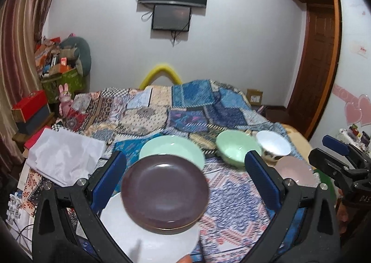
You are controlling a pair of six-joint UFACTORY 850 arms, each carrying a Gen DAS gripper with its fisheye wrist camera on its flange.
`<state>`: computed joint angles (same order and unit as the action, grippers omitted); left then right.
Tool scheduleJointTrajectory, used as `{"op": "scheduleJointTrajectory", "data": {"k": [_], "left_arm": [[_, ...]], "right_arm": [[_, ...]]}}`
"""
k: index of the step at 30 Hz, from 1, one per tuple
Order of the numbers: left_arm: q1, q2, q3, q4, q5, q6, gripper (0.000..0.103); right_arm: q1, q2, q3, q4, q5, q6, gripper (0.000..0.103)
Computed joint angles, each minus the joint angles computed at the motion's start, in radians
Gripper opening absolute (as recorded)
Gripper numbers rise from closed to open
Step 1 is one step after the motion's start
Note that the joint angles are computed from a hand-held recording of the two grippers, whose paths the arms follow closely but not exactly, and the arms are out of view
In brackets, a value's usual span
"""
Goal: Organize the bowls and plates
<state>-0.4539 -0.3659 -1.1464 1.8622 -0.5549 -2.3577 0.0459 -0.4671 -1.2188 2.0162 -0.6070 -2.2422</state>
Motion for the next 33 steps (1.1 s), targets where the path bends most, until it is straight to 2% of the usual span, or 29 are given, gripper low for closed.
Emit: {"op": "scheduleJointTrajectory", "data": {"k": [6,10,13,17,20,25,30,33], "left_arm": [[0.075,-0.005,0.014,-0.019,0.093,0.038,0.103],[0.113,-0.021,0.010,-0.087,0.117,0.128,0.092],[0.139,-0.044,0.000,-0.129,0.130,0.199,0.090],[0.181,-0.086,-0.017,-0.113,0.201,0.220,0.086],[0.210,-0.122,-0.029,-0.106,0.259,0.218,0.077],[0.240,-0.175,-0.057,-0.143,0.298,0.251,0.068],[0.282,-0.218,-0.084,-0.182,0.374,0.283,0.054],[0.299,-0.242,-0.105,-0.267,0.407,0.369,0.045]], "right_arm": [[0.028,-0.068,-0.072,-0.117,0.049,0.125,0.103],[0.048,-0.115,-0.124,-0.202,0.072,0.218,0.103],[0.061,-0.149,-0.161,-0.253,0.088,0.276,0.100],[0.084,-0.196,-0.212,-0.349,0.123,0.371,0.092],[0.099,-0.236,-0.256,-0.439,0.138,0.466,0.087],[0.116,-0.293,-0.315,-0.551,0.166,0.595,0.082],[0.129,-0.354,-0.382,-0.720,0.163,0.768,0.067],[0.134,-0.385,-0.418,-0.816,0.140,0.867,0.059]]}}
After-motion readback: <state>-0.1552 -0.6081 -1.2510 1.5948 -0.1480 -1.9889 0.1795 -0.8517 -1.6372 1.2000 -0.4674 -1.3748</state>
